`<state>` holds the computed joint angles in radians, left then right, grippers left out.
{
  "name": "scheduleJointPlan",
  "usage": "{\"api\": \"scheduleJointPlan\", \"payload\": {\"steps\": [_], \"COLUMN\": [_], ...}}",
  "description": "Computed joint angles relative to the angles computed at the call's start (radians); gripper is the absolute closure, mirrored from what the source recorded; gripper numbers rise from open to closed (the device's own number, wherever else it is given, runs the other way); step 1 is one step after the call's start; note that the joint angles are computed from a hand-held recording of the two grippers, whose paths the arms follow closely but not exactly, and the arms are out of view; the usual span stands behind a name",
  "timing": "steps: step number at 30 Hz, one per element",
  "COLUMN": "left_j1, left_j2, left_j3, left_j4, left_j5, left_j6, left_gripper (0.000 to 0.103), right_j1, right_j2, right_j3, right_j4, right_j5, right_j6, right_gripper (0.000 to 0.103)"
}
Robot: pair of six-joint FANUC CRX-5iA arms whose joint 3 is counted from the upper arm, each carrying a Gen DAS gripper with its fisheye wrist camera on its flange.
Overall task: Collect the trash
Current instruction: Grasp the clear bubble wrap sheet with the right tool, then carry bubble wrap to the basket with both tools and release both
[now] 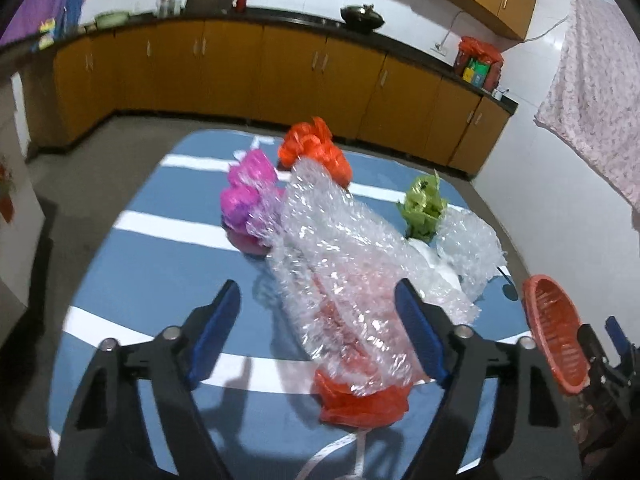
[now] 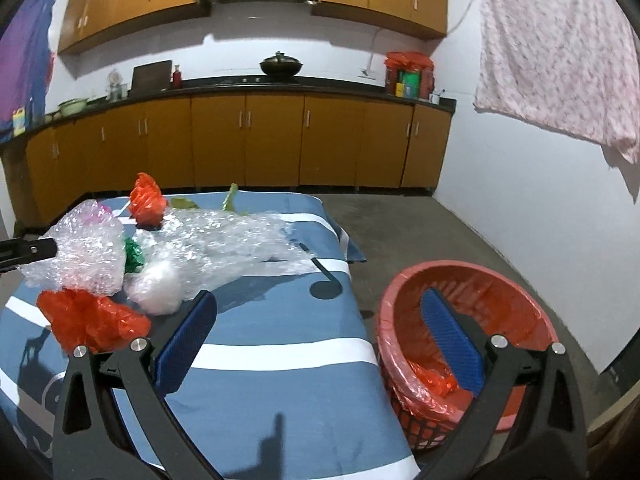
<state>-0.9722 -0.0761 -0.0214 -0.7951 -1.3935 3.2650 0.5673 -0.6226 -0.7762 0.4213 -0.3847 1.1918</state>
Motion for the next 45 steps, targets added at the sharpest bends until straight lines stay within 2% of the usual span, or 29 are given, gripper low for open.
{"api": "scheduleJointPlan", "payload": {"steps": [3, 5, 7, 8, 12, 15, 16, 19, 22, 25, 27, 30, 31, 33, 34, 35, 38, 45], "left_j1": [0.023, 0.024, 0.015, 0.002, -0.061, -0.104, -0.113, -0.141, -0.158, -0.164, -0.160, -0.150, -0.150, -0.151, -0.152, -0.155, -0.167, -0.187], "left_j2": [-0.013, -0.020, -0.024, -0.021, -0.011, -0.008, -0.009, -0.012, -0.015, -0.016, -0.017, -0.009, -0.011, -0.008, -0.006, -0.008, -0.012, 0.004], "left_j3": [-0.033, -0.041, -0.041, -0.033, 0.007, 0.037, 0.042, 0.064, 0.081, 0.093, 0.095, 0.106, 0.102, 0.106, 0.110, 0.106, 0.098, 0.126], "left_j4": [0.027, 0.024, 0.007, -0.011, -0.093, -0.152, -0.167, -0.214, -0.251, -0.273, -0.279, -0.282, -0.283, -0.287, -0.290, -0.293, -0.303, -0.325], "left_j5": [0.057, 0.069, 0.068, 0.052, -0.027, -0.093, -0.108, -0.165, -0.212, -0.240, -0.243, -0.237, -0.234, -0.233, -0.232, -0.233, -0.236, -0.224], "left_j6": [0.011, 0.017, 0.019, 0.015, -0.003, -0.014, -0.017, -0.031, -0.042, -0.047, -0.049, -0.059, -0.059, -0.063, -0.065, -0.062, -0.054, -0.077], "left_gripper": [0.054, 0.078, 0.090, 0.093, 0.096, 0.097, 0.097, 0.097, 0.097, 0.097, 0.097, 0.097, 0.097, 0.097, 0.097, 0.097, 0.097, 0.097], "right_j1": [0.006, 0.012, 0.020, 0.028, 0.049, 0.069, 0.078, 0.100, 0.120, 0.144, 0.167, 0.188, 0.188, 0.184, 0.183, 0.177, 0.141, 0.052], "right_j2": [0.000, 0.004, 0.014, 0.015, 0.035, 0.068, 0.086, 0.143, 0.205, 0.248, 0.261, 0.288, 0.303, 0.324, 0.335, 0.339, 0.323, 0.244], "right_j3": [-0.001, 0.000, 0.003, -0.003, 0.001, 0.011, 0.023, 0.072, 0.133, 0.168, 0.158, 0.132, 0.119, 0.135, 0.164, 0.183, 0.200, 0.223], "right_j4": [0.010, 0.020, 0.030, 0.049, 0.070, 0.097, 0.084, 0.018, -0.062, -0.096, -0.052, 0.083, 0.157, 0.158, 0.089, 0.035, -0.060, -0.220], "right_j5": [-0.002, 0.000, 0.004, 0.008, 0.025, 0.044, 0.041, 0.030, 0.012, 0.013, 0.028, 0.047, 0.051, 0.029, -0.002, -0.020, -0.027, -0.020], "right_j6": [-0.002, -0.012, -0.026, -0.050, -0.080, -0.120, -0.116, -0.096, -0.074, -0.065, -0.092, -0.173, -0.228, -0.227, -0.171, -0.127, -0.060, 0.092], "right_gripper": [0.002, 0.002, 0.002, 0.002, 0.003, 0.010, 0.014, 0.016, 0.024, 0.024, 0.024, 0.024, 0.028, 0.052, 0.074, 0.089, 0.096, 0.097]}}
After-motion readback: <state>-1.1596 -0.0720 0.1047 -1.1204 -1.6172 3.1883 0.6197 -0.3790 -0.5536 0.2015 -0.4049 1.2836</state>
